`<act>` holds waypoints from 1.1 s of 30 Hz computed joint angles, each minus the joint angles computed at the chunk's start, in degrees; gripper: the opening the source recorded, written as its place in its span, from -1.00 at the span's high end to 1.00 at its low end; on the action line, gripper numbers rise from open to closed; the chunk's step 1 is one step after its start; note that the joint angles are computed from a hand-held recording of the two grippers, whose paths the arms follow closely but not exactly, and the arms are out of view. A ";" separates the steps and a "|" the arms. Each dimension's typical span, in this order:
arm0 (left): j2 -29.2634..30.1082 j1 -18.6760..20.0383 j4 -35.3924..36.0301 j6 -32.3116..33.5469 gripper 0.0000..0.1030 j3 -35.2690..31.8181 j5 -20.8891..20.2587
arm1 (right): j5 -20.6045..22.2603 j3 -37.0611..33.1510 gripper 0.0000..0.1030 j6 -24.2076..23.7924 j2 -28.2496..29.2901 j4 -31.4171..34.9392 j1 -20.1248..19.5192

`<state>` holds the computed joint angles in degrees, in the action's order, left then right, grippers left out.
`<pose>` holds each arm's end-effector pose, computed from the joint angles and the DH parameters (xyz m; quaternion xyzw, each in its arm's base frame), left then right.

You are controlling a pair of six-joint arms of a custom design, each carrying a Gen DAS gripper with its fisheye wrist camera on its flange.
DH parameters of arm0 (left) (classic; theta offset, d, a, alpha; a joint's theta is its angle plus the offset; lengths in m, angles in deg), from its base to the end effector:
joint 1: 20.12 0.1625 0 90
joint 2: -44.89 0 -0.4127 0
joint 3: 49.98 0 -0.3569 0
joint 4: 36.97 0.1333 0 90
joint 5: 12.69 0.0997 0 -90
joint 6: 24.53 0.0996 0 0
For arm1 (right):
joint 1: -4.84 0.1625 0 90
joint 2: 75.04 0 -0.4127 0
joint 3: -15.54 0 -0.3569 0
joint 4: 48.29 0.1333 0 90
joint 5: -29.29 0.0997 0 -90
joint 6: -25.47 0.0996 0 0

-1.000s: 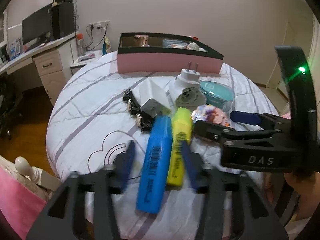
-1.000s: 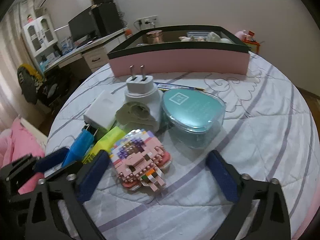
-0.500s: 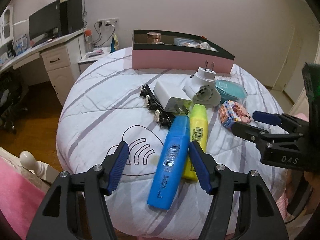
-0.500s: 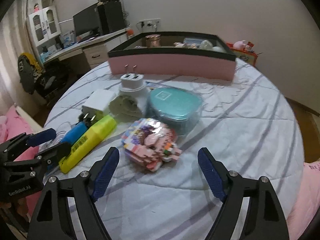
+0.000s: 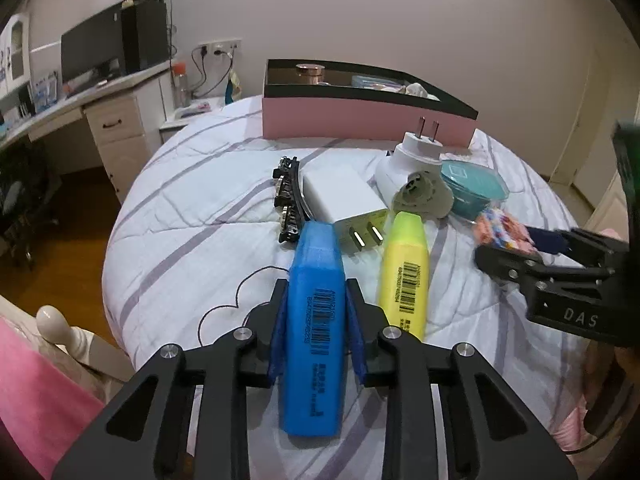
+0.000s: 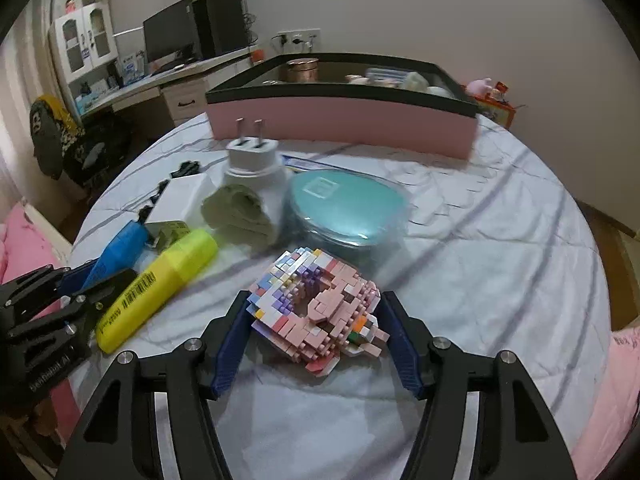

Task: Organize rigid objects
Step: 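Grasp the blue highlighter with the left tool while the right tool grasps the pink block figure, then carry the highlighter and block figure into the pink box while both tools open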

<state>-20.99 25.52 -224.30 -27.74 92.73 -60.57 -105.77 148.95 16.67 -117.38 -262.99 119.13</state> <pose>-0.1151 -0.4039 0.1574 0.2629 0.8822 -0.2946 0.2566 0.2302 -0.3573 0.0803 0.1455 -0.8791 0.3142 0.3274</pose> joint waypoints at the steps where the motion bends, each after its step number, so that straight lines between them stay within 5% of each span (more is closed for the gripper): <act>1: 0.32 0.07 -0.44 0.21 0.48 -0.06 0.09 | -1.06 0.49 -0.26 0.10 -0.15 -0.50 0.19; 16: 2.01 -2.04 -5.21 1.70 0.50 -0.41 3.05 | 0.26 4.25 -0.24 -1.22 -1.91 -7.38 -1.73; 33: 6.10 -15.87 -20.81 13.69 0.51 -5.93 11.23 | -1.66 0.28 -0.24 -9.69 -7.00 -17.02 7.85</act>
<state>-14.89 9.66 -245.12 -14.05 86.80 -49.33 -107.42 149.23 6.98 -124.37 -280.01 126.98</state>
